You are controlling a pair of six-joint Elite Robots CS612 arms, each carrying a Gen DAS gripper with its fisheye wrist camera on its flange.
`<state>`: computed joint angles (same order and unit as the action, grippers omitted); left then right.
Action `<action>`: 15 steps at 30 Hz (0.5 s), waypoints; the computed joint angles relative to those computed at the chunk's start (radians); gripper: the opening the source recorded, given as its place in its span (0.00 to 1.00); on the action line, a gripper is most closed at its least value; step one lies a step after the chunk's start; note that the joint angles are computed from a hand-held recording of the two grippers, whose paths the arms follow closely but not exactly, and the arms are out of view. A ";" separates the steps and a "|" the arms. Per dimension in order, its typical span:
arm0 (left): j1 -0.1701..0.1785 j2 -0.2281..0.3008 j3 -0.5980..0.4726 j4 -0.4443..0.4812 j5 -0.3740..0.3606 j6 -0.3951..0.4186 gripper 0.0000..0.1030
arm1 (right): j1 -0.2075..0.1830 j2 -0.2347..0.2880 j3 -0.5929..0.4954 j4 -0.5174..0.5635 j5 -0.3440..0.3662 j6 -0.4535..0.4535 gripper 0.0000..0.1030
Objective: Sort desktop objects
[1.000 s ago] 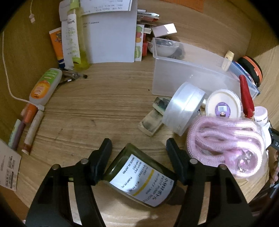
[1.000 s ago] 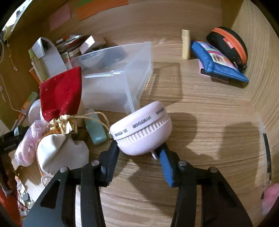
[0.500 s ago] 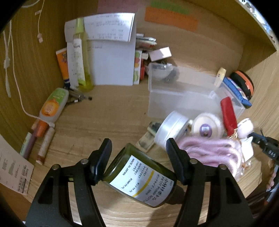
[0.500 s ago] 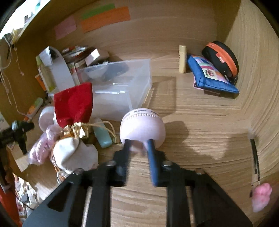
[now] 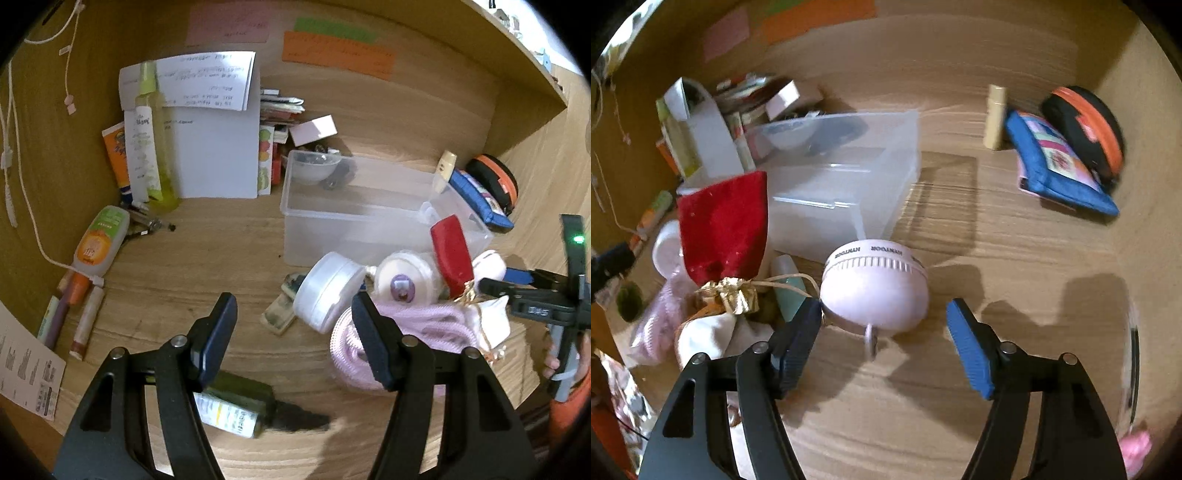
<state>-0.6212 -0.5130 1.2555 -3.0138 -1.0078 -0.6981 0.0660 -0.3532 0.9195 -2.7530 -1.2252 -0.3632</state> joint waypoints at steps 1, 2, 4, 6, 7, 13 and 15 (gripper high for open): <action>-0.001 0.001 -0.004 0.002 0.005 0.005 0.62 | 0.003 0.009 -0.019 0.015 -0.006 -0.002 0.65; -0.002 0.002 -0.007 0.009 0.013 0.006 0.62 | 0.005 0.015 -0.034 0.035 -0.008 -0.006 0.65; -0.001 0.001 -0.007 0.024 0.022 0.004 0.62 | 0.006 0.029 -0.065 0.071 0.005 0.004 0.65; 0.002 -0.007 0.007 0.033 0.028 -0.012 0.62 | 0.006 0.037 -0.077 0.080 0.018 0.015 0.64; 0.006 -0.015 0.021 0.039 0.023 -0.022 0.62 | 0.005 0.039 -0.079 0.079 0.031 0.022 0.61; 0.022 -0.037 0.079 0.092 -0.006 -0.070 0.74 | -0.005 0.028 -0.051 0.046 0.061 0.051 0.61; 0.027 -0.034 0.082 0.101 -0.038 -0.070 0.76 | -0.011 0.020 -0.036 0.024 0.074 0.072 0.61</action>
